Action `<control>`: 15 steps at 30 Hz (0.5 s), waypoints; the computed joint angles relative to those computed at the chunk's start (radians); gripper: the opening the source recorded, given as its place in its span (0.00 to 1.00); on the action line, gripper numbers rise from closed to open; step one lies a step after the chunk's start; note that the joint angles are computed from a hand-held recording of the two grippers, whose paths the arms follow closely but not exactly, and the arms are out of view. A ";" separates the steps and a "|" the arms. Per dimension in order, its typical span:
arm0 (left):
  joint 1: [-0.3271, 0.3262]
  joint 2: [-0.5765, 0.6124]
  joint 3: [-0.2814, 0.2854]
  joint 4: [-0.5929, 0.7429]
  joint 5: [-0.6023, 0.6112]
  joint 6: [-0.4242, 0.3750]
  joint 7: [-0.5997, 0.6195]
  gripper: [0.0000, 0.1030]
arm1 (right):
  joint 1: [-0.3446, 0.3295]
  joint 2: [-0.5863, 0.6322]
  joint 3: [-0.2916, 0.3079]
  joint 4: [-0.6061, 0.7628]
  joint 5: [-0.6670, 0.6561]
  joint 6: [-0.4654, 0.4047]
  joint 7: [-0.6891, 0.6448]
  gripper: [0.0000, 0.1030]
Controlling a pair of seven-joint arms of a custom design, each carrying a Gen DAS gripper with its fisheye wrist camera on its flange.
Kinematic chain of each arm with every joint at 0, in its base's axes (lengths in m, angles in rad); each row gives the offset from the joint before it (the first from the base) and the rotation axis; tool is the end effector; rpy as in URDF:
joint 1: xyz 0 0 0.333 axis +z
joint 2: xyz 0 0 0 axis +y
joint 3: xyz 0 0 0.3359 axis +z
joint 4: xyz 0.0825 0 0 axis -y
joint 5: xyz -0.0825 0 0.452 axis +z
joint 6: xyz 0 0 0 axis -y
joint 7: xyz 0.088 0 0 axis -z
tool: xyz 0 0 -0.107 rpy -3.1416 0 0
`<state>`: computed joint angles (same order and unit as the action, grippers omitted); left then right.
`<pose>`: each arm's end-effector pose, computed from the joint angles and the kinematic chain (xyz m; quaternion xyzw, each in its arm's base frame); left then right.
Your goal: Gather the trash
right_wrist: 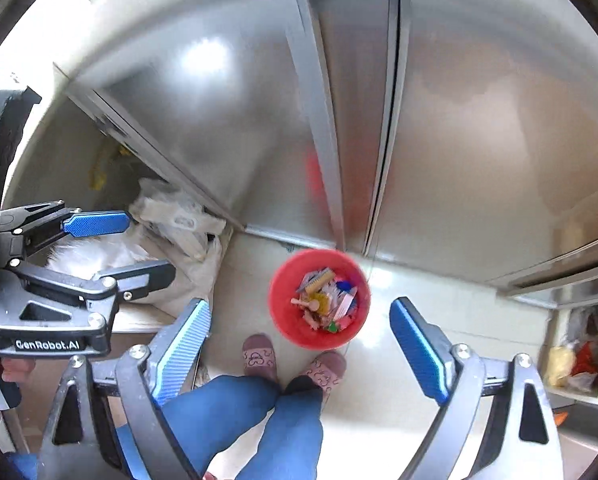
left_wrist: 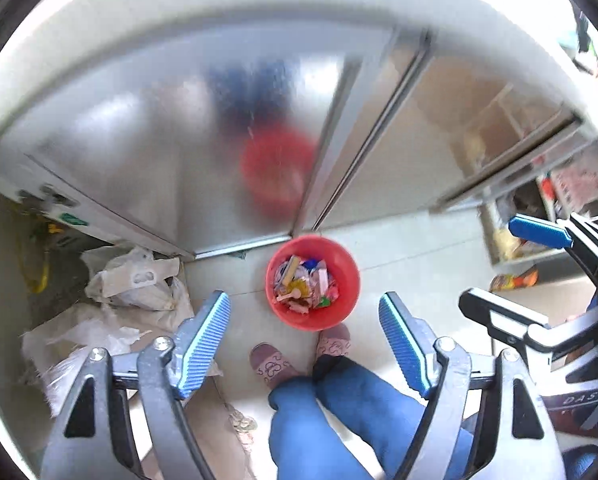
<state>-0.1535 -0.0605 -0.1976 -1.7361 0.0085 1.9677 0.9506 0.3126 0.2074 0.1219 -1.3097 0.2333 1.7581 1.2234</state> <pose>0.5959 -0.2212 0.6302 -0.7861 0.6008 -0.1355 0.0524 0.6372 0.3070 0.6723 -0.9048 0.3879 0.0134 0.1753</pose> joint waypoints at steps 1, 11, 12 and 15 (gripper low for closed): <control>0.001 -0.009 0.001 0.016 0.005 -0.012 -0.003 0.79 | -0.001 -0.001 0.000 0.027 0.002 -0.012 0.002 0.92; 0.009 -0.049 -0.016 0.208 0.148 -0.111 -0.042 0.92 | 0.025 0.022 0.004 0.270 -0.022 -0.041 0.074 0.99; 0.010 -0.057 -0.016 0.218 0.159 -0.116 -0.043 0.95 | 0.029 0.026 0.005 0.297 -0.027 -0.042 0.087 0.99; 0.016 -0.087 -0.023 0.237 0.210 -0.114 -0.058 1.00 | 0.039 0.019 0.007 0.321 -0.033 -0.003 0.113 0.99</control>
<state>-0.1374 -0.1476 -0.2202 -1.4987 0.2185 1.8536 0.8931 0.3515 0.2261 0.1287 -0.9889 0.2006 1.7551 1.3366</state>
